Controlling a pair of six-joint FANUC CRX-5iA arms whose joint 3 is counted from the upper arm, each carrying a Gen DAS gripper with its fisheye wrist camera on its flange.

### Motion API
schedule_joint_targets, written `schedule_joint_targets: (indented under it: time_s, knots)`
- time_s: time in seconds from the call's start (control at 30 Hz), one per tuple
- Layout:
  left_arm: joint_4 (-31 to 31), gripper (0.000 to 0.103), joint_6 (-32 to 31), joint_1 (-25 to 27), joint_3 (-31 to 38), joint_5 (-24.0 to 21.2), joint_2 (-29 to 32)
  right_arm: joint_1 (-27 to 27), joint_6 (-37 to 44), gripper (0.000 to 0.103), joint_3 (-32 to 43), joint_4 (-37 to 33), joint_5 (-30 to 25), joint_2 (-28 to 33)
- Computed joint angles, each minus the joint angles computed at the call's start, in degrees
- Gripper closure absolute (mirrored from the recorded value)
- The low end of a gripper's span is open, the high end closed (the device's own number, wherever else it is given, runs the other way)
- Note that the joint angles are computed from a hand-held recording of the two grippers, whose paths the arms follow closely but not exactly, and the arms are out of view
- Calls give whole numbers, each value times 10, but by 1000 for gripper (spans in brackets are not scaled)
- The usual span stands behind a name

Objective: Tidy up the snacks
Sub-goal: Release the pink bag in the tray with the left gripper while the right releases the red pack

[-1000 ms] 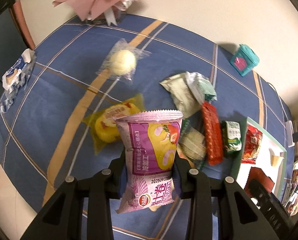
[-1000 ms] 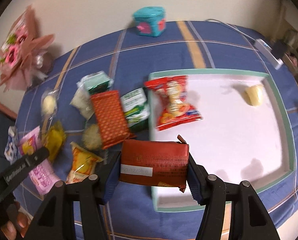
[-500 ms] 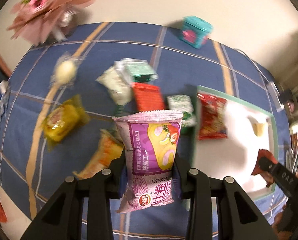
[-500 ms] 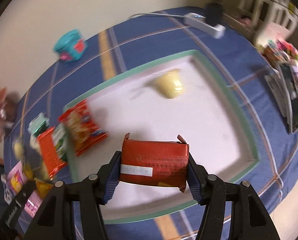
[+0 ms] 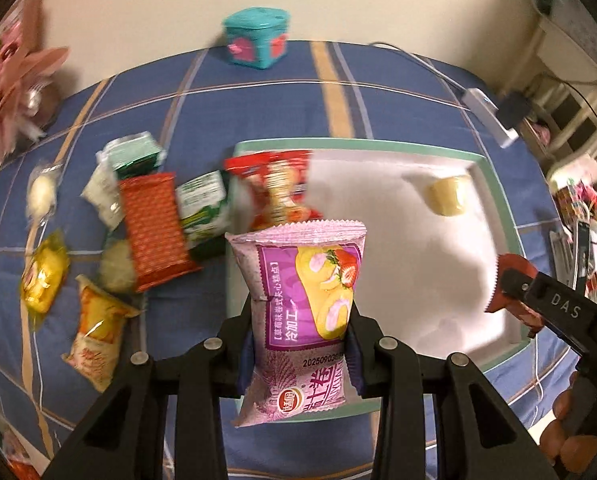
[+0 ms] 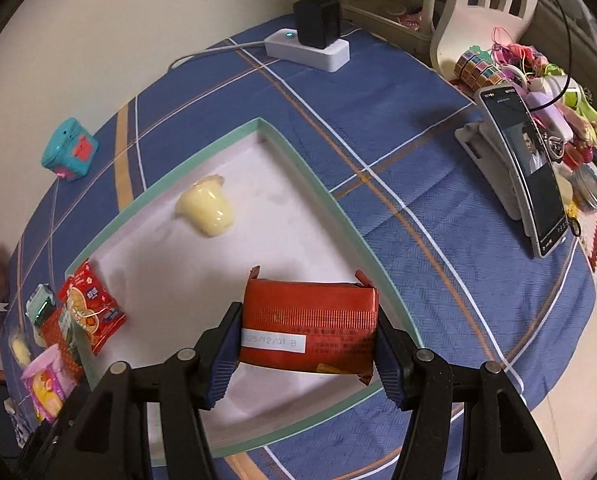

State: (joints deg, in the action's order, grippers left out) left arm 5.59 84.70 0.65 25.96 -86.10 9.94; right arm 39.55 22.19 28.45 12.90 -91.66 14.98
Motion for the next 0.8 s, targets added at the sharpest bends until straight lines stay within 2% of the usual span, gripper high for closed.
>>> schedule_joint_targets:
  time_s: [0.23, 0.8]
  knots:
    - [-11, 64, -3, -28, 17, 9, 17, -6, 2, 40, -13, -2, 12, -8]
    - [-1, 64, -13, -37, 5, 65, 32, -10, 26, 40, -25, 16, 62, 2]
